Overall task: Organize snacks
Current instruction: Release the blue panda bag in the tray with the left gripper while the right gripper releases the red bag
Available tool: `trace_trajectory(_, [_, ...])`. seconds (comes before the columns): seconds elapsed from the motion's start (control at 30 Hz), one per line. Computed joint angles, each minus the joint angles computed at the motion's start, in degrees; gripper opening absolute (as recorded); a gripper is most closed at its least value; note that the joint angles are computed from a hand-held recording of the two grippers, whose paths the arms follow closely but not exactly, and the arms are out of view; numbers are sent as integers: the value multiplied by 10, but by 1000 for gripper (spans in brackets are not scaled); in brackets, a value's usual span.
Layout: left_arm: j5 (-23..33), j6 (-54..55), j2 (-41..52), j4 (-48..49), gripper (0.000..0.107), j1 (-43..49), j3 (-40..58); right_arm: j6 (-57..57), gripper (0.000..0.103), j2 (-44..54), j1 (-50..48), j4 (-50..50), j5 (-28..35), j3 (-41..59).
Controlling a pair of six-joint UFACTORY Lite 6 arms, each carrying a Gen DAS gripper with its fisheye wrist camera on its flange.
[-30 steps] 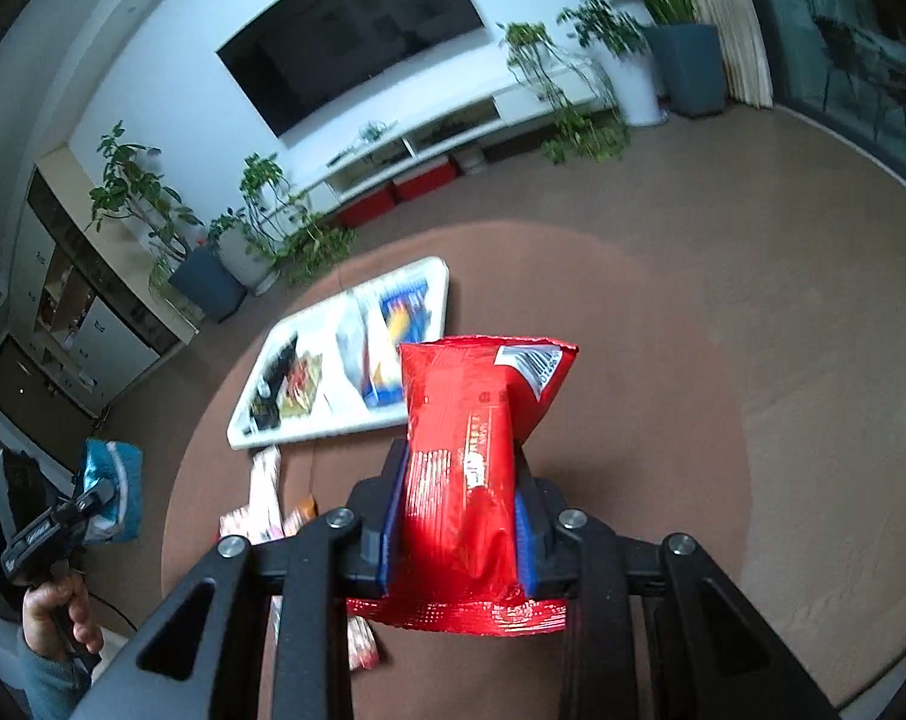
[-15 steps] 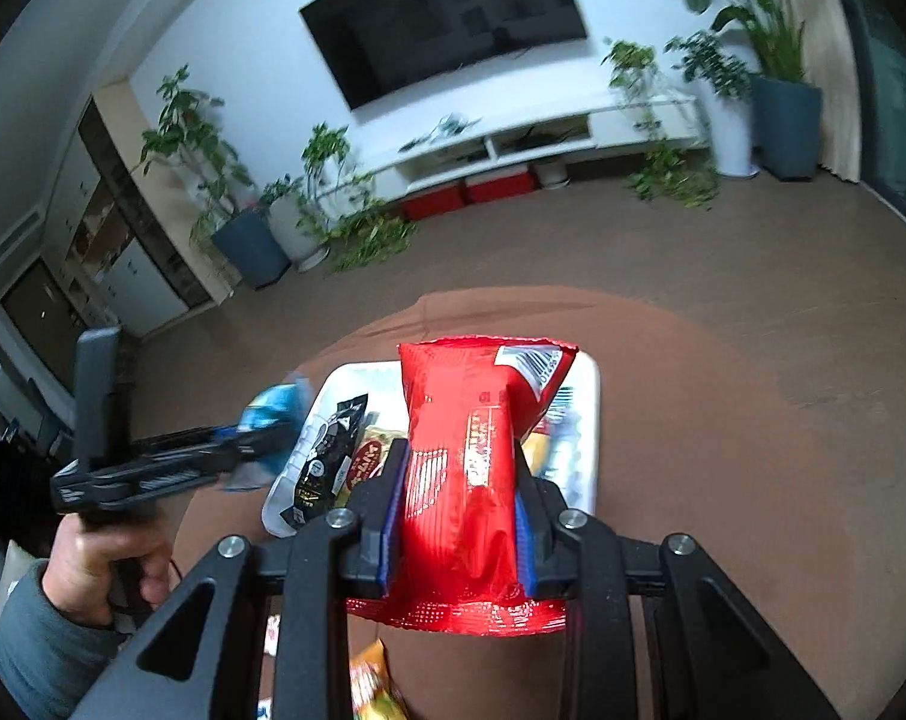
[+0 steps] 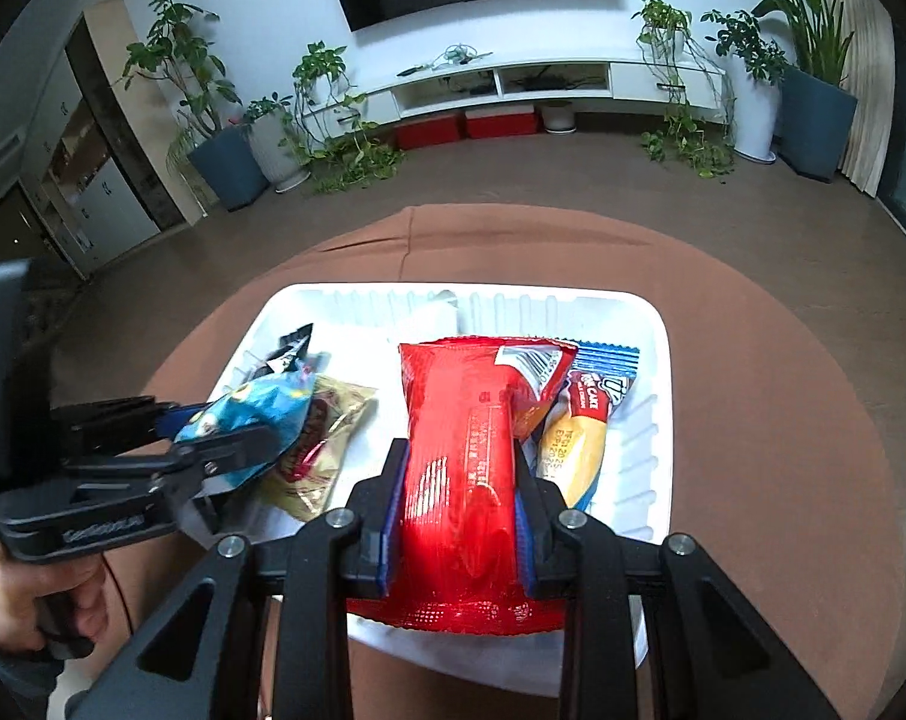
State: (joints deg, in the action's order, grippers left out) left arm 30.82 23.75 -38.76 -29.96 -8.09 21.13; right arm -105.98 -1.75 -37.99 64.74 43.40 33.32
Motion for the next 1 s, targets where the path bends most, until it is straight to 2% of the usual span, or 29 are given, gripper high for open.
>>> trace_trajectory(0.17, [-29,-33,13,12,34,-25,-9,-22,31,16,12,23,-22,0])
trace_trajectory(0.3, [-57,-141,23,74,34,-83,-6,-39,31,22,26,43,-39,-5])
trace_trajectory(0.4, [-36,-161,-10,93,34,-82,-17,-48,31,32,33,55,-49,-4])
trace_trajectory(0.47, [-42,-198,-18,120,35,-100,-25,-54,31,38,37,62,-55,-3])
trace_trajectory(0.73, [-55,-245,-51,125,35,-128,-61,-84,33,61,60,91,-77,-2])
trace_trajectory(1.0, [-67,-259,-23,138,37,-136,-46,-83,38,54,49,83,-67,-3])
